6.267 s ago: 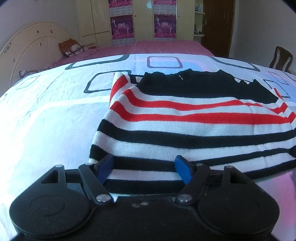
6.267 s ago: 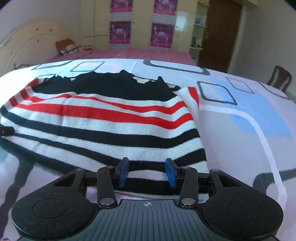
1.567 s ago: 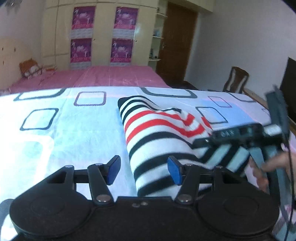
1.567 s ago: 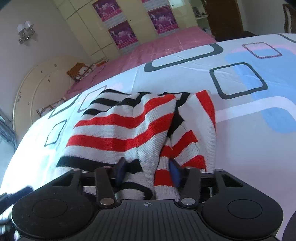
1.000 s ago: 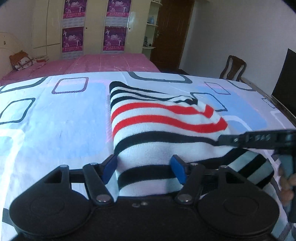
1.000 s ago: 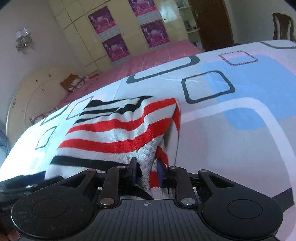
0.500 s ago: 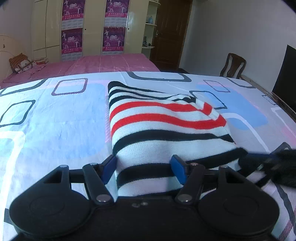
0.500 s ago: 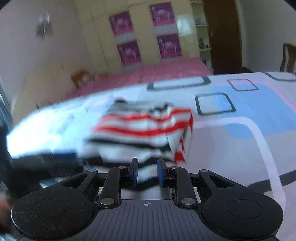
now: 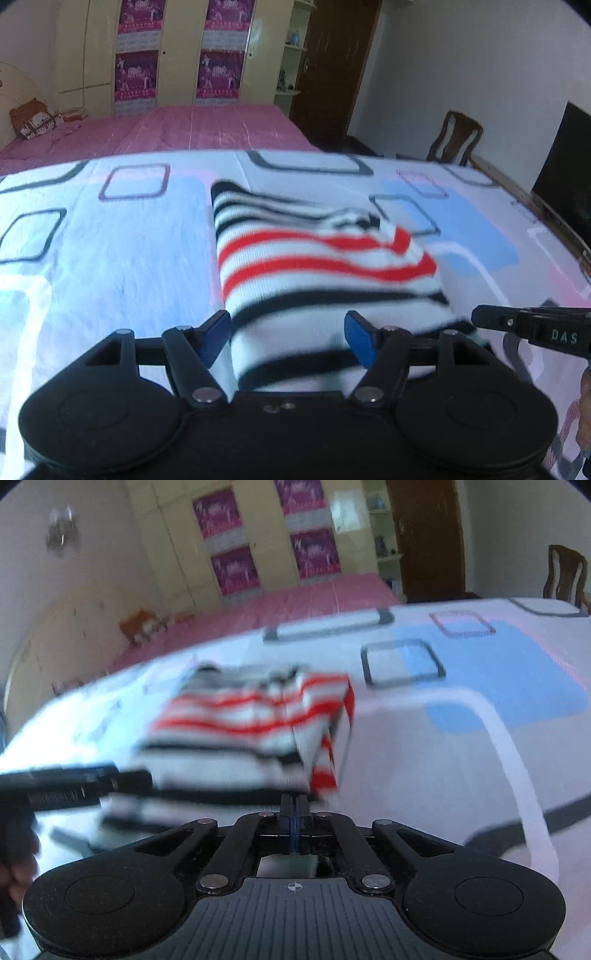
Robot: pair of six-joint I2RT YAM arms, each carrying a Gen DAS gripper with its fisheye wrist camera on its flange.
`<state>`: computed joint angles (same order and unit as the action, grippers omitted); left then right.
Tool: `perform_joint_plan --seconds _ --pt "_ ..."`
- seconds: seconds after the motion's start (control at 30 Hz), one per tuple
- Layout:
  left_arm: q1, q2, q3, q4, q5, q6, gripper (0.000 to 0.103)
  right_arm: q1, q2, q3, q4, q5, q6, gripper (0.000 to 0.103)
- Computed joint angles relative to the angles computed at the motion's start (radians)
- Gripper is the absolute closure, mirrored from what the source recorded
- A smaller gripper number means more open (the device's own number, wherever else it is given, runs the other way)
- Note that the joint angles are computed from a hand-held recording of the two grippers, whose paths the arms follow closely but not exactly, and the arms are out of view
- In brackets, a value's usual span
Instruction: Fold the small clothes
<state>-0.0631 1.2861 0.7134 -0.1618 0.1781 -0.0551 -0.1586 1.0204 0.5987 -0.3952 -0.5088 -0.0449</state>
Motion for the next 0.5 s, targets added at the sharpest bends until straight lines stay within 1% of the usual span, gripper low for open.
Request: perform_joint_plan --seconds 0.17,0.3,0.4,0.5 --pt "-0.006 0.073 0.063 0.027 -0.033 0.009 0.036 0.026 0.172 0.095 0.056 0.022 0.045 0.103" --pt "-0.003 0.134 0.093 0.056 -0.055 0.011 0.036 0.007 0.301 0.152 0.09 -0.014 0.101 0.103" --pt "0.005 0.165 0.107 0.065 -0.056 0.005 0.036 -0.013 0.351 0.174 0.103 -0.048 0.133 0.103" --pt "0.005 0.175 0.109 0.076 -0.051 0.0 0.036 -0.025 0.373 0.187 0.106 -0.061 0.133 0.103"
